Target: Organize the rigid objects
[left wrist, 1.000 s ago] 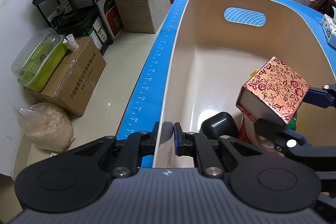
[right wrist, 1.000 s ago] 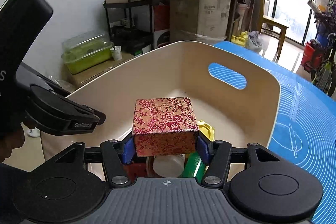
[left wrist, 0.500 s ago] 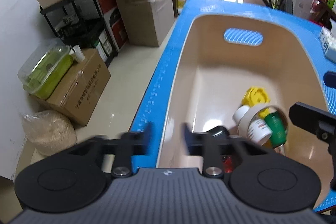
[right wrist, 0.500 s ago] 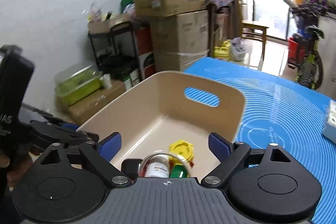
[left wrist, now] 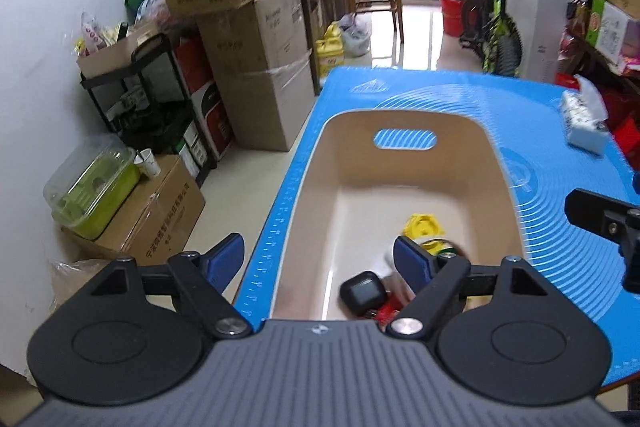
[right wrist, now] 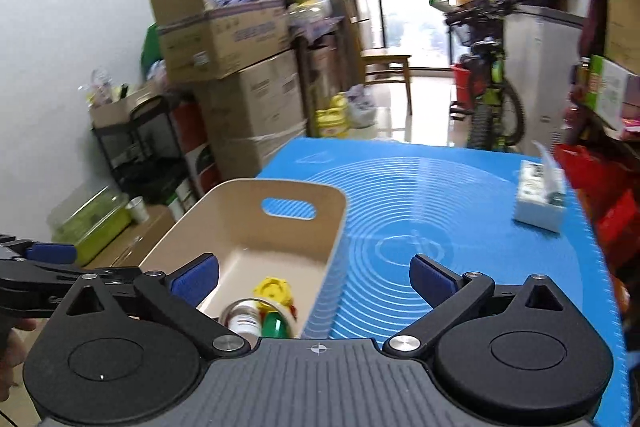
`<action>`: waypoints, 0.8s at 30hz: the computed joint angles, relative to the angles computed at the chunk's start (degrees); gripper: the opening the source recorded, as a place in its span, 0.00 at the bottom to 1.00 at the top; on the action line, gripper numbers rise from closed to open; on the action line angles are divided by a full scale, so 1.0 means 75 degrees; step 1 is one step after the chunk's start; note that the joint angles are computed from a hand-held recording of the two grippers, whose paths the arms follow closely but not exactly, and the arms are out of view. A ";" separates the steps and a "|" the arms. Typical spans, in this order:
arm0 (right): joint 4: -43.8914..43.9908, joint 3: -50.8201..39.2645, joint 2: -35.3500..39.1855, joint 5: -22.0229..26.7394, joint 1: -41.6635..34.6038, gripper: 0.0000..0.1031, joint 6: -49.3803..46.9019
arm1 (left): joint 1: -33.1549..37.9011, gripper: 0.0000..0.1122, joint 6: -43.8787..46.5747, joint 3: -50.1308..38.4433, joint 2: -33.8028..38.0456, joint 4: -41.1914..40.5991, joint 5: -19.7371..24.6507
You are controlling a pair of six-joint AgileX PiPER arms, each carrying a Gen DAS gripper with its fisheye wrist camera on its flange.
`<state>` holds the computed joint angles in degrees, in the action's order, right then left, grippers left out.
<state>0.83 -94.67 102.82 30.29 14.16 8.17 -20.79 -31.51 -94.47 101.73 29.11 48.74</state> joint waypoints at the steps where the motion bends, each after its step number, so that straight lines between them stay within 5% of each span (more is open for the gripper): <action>1: -0.0187 0.0095 -0.0132 0.0027 0.0022 0.98 0.0210 | -0.0073 0.73 -0.0036 0.0067 -0.0144 -0.0008 0.0018; 24: -0.2713 0.3276 -0.4405 0.1118 0.0653 0.98 0.2608 | -0.2540 0.77 -0.2100 0.1916 -0.2496 0.1569 0.0908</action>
